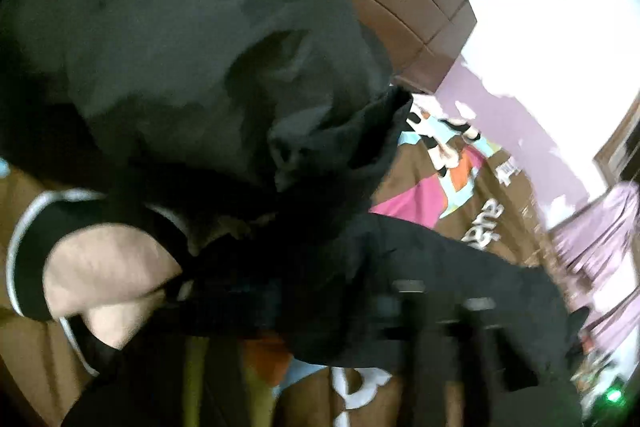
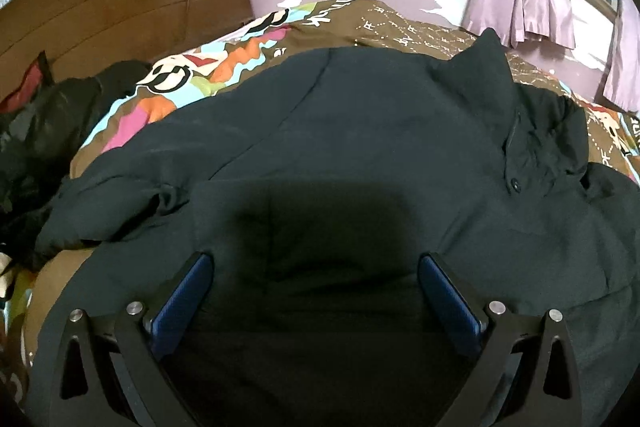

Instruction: Fold large clothes

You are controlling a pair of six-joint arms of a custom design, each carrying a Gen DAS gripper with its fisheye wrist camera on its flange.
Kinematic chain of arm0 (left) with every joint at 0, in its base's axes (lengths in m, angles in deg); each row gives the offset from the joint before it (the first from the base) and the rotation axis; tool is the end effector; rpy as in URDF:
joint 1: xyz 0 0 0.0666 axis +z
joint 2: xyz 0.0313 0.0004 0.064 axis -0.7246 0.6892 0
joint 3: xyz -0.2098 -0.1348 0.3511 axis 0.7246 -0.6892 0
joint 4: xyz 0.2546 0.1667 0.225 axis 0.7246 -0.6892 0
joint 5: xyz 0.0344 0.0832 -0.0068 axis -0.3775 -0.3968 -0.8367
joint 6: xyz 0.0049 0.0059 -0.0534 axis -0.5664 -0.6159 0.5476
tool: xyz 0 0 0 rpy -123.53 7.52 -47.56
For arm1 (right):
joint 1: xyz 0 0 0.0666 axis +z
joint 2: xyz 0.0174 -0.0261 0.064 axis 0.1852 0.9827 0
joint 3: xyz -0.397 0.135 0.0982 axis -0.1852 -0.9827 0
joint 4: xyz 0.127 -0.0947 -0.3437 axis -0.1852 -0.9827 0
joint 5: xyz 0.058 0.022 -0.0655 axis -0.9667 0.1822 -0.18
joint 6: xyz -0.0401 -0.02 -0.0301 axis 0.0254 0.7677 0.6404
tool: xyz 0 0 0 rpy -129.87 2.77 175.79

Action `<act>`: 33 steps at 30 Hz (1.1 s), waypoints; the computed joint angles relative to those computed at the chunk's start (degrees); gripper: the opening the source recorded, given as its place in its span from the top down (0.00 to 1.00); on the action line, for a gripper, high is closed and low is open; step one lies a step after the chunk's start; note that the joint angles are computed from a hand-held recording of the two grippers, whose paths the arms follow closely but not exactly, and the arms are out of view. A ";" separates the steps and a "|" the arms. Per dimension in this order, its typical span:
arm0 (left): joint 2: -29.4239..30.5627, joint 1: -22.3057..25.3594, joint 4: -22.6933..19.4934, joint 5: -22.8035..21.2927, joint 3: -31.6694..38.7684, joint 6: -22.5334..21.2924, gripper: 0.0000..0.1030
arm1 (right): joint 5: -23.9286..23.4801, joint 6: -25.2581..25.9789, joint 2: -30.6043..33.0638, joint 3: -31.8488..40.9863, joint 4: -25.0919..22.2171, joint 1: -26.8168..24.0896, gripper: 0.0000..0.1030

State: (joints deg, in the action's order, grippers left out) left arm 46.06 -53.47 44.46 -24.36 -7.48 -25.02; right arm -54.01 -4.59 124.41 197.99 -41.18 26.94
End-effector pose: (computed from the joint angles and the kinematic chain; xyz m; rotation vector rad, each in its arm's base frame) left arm 0.5398 -0.0518 0.3725 -1.1262 1.9215 -0.0955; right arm 0.7497 0.2212 0.3764 -0.4873 2.3498 0.1857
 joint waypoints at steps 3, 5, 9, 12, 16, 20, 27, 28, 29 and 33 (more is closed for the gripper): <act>-0.23 -1.65 -0.04 -3.60 0.07 -1.25 0.91 | -0.55 -1.00 -0.40 0.51 -1.26 -0.11 0.00; -1.00 -3.22 1.63 -6.47 -0.36 -3.48 0.92 | -3.33 -2.38 -2.58 -2.29 -0.30 -0.67 0.00; -2.58 -6.95 10.45 -11.99 -1.43 -13.70 0.93 | -7.47 -3.80 -8.39 -10.18 4.22 -1.82 0.00; -3.91 -10.12 21.41 -12.36 -3.10 -26.05 0.93 | -9.33 -4.82 -12.71 -16.14 7.63 -3.04 0.00; -3.98 -14.49 27.72 -4.27 -2.59 -39.40 0.93 | -12.42 -8.41 -16.59 -21.73 10.22 -5.66 0.00; -1.62 -17.65 21.73 7.43 1.94 -42.86 0.93 | -17.95 -12.73 -18.20 -23.78 11.21 -8.69 0.00; 7.21 -23.72 4.52 13.39 14.27 -45.67 0.93 | -29.64 -25.50 -22.25 -30.95 21.10 -13.80 0.00; 8.41 -24.22 3.15 13.65 15.57 -45.42 0.93 | -29.75 -27.49 -23.03 -32.37 23.13 -14.22 0.00; 9.65 -24.67 1.75 14.31 16.94 -44.65 0.93 | -29.92 -28.25 -23.17 -32.56 23.56 -14.43 0.00; 13.76 -25.46 -2.16 16.12 21.84 -43.83 0.93 | -32.94 -29.44 -21.74 -30.96 21.13 -14.88 0.00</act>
